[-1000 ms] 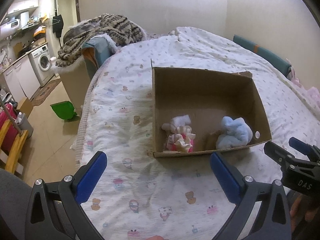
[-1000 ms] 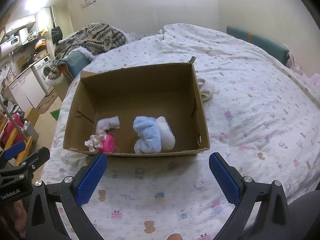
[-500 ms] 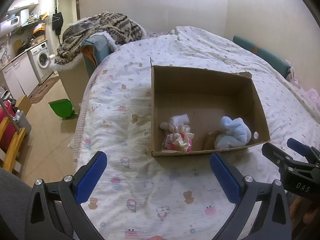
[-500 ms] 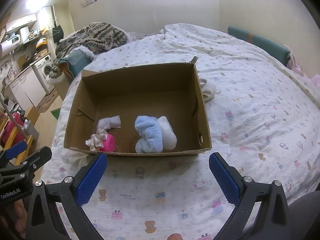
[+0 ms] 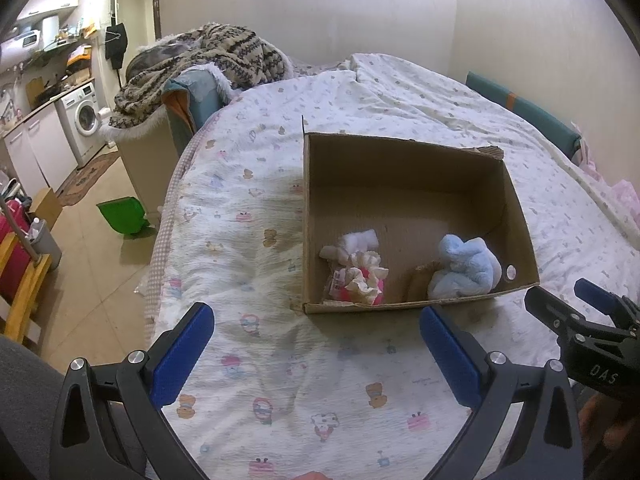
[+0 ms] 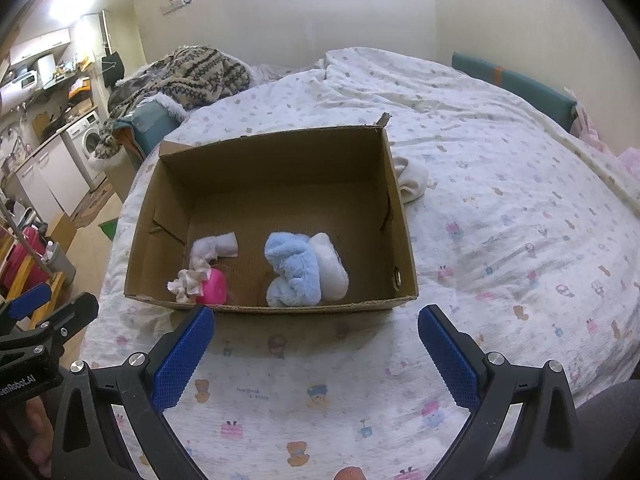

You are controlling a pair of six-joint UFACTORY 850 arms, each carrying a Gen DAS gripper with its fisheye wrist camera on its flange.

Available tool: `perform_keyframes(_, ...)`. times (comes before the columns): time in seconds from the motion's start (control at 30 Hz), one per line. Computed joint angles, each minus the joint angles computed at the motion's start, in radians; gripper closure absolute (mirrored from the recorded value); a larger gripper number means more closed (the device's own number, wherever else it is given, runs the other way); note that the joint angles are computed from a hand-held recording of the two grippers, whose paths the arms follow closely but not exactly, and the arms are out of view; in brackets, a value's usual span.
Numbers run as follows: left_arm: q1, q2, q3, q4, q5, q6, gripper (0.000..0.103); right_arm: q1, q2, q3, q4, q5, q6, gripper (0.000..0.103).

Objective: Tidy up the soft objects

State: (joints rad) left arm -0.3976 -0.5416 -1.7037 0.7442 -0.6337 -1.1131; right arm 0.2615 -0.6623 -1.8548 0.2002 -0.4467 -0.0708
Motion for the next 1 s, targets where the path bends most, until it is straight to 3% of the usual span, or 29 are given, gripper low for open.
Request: perform_keyframes(1.0, -0.001, -0.012, -0.017, -0.036, -0.006, 0.0, 0.0, 0.0, 0.009, 0.008, -0.022, 0.018, 0.021, 0.0)
